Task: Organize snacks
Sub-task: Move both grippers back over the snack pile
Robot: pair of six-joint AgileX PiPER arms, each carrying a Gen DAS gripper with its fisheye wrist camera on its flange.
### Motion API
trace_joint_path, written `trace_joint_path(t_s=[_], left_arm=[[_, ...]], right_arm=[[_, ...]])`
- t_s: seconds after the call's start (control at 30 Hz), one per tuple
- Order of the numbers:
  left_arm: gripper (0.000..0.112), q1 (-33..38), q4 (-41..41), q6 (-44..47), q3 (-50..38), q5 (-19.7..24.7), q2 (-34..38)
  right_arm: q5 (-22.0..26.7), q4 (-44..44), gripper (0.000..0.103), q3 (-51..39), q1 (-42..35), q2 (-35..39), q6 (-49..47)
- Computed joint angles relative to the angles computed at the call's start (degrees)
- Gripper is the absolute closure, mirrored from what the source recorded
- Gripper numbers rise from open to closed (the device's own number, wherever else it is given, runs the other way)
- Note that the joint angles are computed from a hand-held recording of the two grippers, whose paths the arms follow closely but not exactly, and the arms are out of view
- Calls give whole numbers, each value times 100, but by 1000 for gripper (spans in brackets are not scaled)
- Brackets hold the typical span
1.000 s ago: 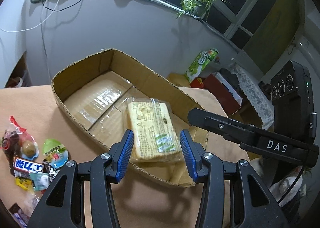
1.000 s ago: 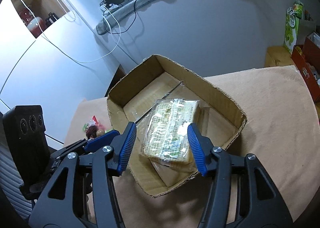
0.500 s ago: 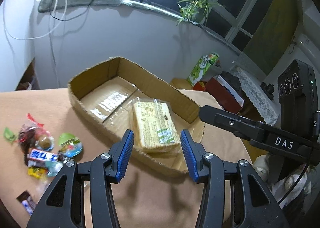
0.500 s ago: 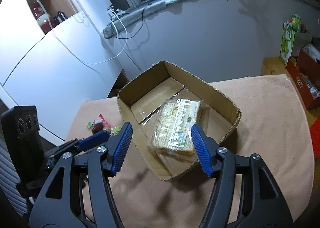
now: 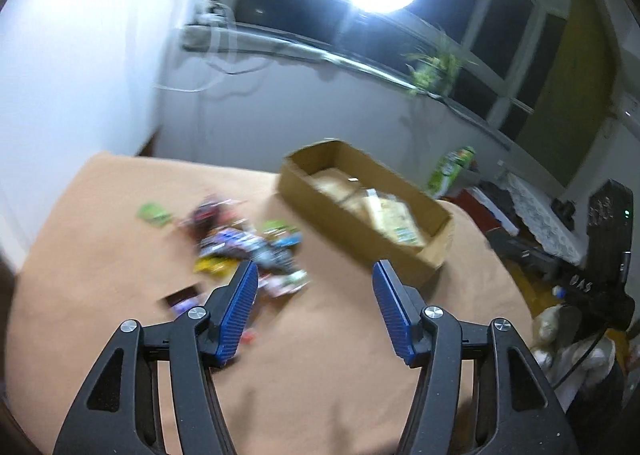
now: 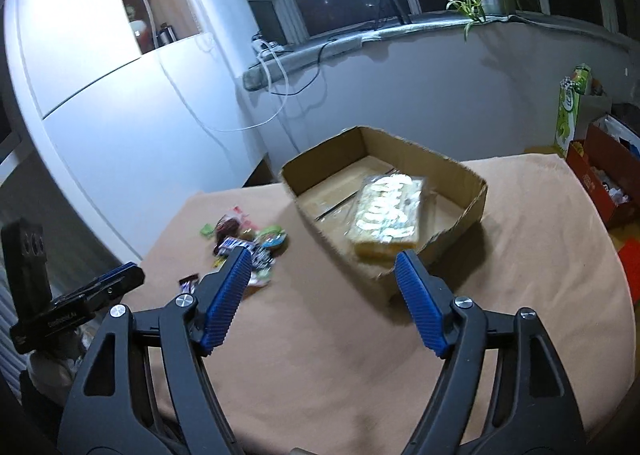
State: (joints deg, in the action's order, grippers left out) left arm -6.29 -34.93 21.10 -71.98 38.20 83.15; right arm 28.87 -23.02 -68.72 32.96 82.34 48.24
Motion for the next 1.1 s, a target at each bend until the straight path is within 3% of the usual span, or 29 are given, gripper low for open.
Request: trace_joint_path(t_s=[0.23,0.4,0.67,0.83,0.93,1.1], left_arm=[[53,1017,-320,414,1042,58,-771],[53,1404,-533,616,1418,105,-1002],[53,1284,-642,718,1567,15,-819],[53,1041,-608,708,1412,-84,-416],[53,950,-657,799,1355,-110,-171],[53,937,-864,988,1194,-56,301]], right_arm=[[610,-546,21,-68,688,31,199],[561,-383,21,-66,852,114,29],[427,951,21,-709,786,901,-1278],[470,2453,27,-1391,532,1723,-2465],[784,3153,38,-2080,430,2409,-2922],[1290,3478,40,-3335,409,3512,-2899]])
